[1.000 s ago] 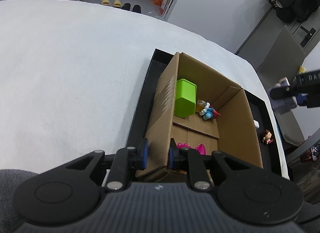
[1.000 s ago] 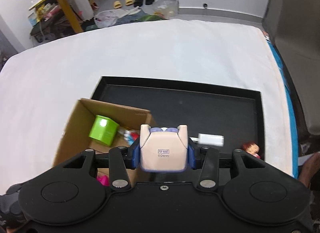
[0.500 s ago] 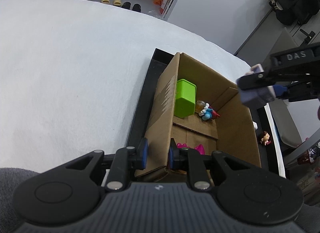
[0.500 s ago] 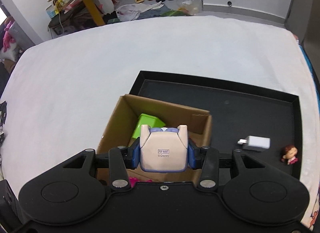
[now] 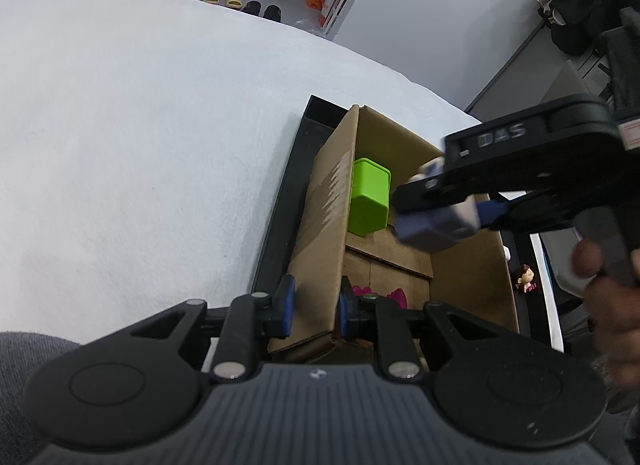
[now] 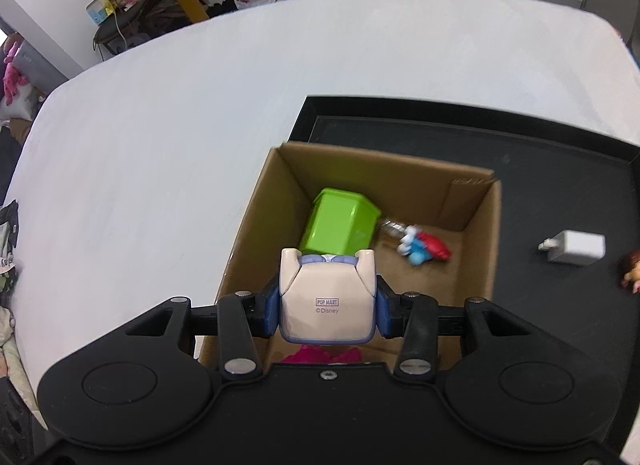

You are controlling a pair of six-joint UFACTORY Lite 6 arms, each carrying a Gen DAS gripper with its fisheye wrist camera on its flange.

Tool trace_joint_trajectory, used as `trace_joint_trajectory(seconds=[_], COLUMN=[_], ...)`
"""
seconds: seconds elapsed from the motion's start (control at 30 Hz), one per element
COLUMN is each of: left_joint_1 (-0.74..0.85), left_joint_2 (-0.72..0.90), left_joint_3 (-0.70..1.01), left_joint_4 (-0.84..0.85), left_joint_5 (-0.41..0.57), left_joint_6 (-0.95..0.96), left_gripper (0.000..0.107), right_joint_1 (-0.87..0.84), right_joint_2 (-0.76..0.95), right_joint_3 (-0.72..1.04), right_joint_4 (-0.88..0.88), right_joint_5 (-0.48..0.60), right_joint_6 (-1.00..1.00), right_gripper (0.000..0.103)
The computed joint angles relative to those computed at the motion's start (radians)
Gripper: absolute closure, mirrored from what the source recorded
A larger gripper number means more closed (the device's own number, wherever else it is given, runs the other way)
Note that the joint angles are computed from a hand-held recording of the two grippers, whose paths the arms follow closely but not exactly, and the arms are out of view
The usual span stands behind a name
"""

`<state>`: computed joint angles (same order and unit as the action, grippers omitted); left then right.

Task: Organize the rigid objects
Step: 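Lower the Disney cube into the box and open the right tool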

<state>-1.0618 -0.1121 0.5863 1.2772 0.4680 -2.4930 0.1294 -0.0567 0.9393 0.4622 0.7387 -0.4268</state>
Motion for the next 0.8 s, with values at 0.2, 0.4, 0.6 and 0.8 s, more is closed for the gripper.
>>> trace_joint_trajectory(seconds=[0.2, 0.4, 0.6, 0.8], left_joint_1=[0.0, 0.002, 0.004, -0.007], left_joint_2=[-0.001, -0.003, -0.039, -0.015], left_joint_3=[-0.004, -0.005, -0.044, -0.018], left_joint_4=[0.012, 0.013, 0.08, 0.032], left_joint_5=[-0.005, -0.003, -0.016, 0.001], left_joint_6=[-0.017, -0.023, -0.108, -0.051], left_gripper=[0.088, 0.09, 0.089, 0.09], right_joint_1=[0.064, 0.068, 0.027, -0.012], right_joint_2=[0.016, 0.023, -0.016, -0.053], right_joint_3=[-0.034, -0.051, -0.058, -0.057], right_joint_4=[0.0, 0.04, 0.074, 0.063], right_joint_5=[-0.042, -0.043, 0.012, 0.055], right_joint_6=[0.046, 0.026, -0.028, -0.048], right_gripper=[0.059, 0.055, 0.054, 0.054])
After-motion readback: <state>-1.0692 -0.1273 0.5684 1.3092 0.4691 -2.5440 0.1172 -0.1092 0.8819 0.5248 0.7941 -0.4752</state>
